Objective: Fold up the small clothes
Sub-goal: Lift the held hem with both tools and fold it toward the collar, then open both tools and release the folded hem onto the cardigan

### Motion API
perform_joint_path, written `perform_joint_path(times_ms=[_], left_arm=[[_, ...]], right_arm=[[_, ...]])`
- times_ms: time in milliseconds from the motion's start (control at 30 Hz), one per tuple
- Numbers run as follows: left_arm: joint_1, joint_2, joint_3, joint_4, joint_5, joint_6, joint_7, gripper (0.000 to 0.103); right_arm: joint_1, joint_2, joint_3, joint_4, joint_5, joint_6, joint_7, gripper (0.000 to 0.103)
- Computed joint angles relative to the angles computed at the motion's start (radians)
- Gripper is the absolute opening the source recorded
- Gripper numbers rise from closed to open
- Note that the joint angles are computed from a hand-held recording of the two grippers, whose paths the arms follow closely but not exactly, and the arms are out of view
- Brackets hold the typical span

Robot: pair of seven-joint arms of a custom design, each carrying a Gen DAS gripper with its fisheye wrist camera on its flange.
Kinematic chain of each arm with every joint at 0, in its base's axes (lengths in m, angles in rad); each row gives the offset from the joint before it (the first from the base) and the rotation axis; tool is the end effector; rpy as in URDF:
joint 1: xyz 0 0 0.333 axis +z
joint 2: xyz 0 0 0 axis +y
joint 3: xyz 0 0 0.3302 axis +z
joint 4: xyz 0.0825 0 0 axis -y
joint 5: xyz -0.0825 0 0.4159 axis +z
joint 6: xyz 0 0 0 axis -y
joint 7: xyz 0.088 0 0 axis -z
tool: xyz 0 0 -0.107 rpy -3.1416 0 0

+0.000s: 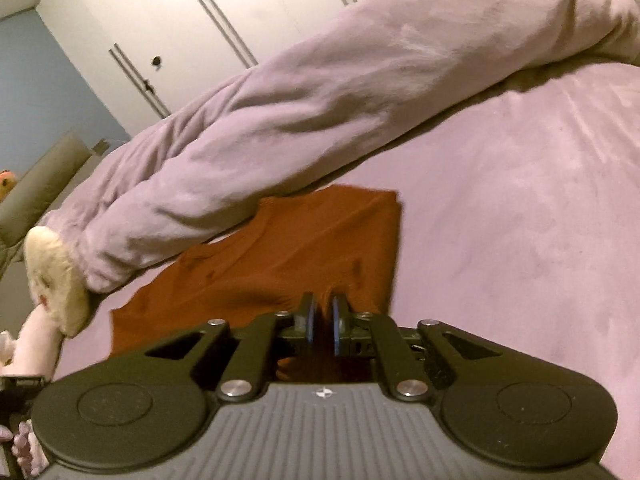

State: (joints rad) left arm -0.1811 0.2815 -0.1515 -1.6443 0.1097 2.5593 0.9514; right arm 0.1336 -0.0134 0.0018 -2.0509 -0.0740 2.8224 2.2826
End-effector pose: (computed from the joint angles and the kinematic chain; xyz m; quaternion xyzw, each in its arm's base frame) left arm 0.6871 -0.2259 0.5280 -0.7454 0.5881 -0.2909 0.1182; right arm 0.6182 0.0880 0.5372 -0.4650 0.7982 -0.1579 0.3489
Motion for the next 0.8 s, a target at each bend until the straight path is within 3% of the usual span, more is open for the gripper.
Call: perform_joint_path(times_ms=[33, 100, 200, 233, 267, 367, 433, 567, 667, 733, 800], left_arm=[[-0.011, -0.012, 0.012, -0.024, 0.041, 0.015, -0.011, 0.045], [-0.018, -0.053, 0.022, -0.101, 0.12, 0.091, 0.016, 0.059], [0.021, -0.114, -0.004, -0.233, 0.1, 0.269, 0.154, 0.082], [0.034, -0.122, -0.014, -0.257, 0.072, 0.304, 0.204, 0.088], [0.042, -0.124, -0.021, -0.271, 0.047, 0.329, 0.241, 0.088], [0.09, -0.115, -0.082, -0.287, -0.137, 0.397, 0.436, 0.089], [0.045, -0.086, -0.035, -0.251, -0.075, 0.395, 0.402, 0.093], [0.057, 0.01, -0.063, -0.115, -0.15, 0.247, 0.464, 0.086], [0.036, 0.048, -0.044, -0.068, -0.147, 0.211, 0.451, 0.074], [0.005, 0.062, -0.011, -0.05, -0.098, 0.188, 0.395, 0.065], [0.01, 0.071, -0.019, -0.036, -0.101, 0.17, 0.391, 0.056]], right_arm=[[-0.008, -0.003, -0.004, -0.01, -0.08, 0.015, 0.065, 0.015], [-0.02, -0.025, -0.009, -0.056, -0.136, 0.073, 0.087, 0.022], [-0.021, -0.063, -0.017, -0.131, -0.12, 0.148, -0.052, 0.033], [-0.009, -0.066, -0.024, -0.141, -0.069, 0.158, -0.142, 0.045], [0.019, -0.072, -0.04, -0.153, 0.031, 0.163, -0.284, 0.056], [0.055, -0.06, -0.051, -0.151, 0.205, 0.166, -0.53, 0.059], [0.055, -0.044, -0.037, -0.134, 0.251, 0.162, -0.586, 0.06], [0.038, 0.011, -0.009, -0.073, 0.22, 0.142, -0.603, 0.06], [0.03, 0.046, -0.002, -0.026, 0.145, 0.112, -0.556, 0.058], [0.03, 0.061, -0.007, -0.004, 0.068, 0.09, -0.505, 0.05], [0.031, 0.077, -0.013, 0.019, 0.001, 0.063, -0.463, 0.042]])
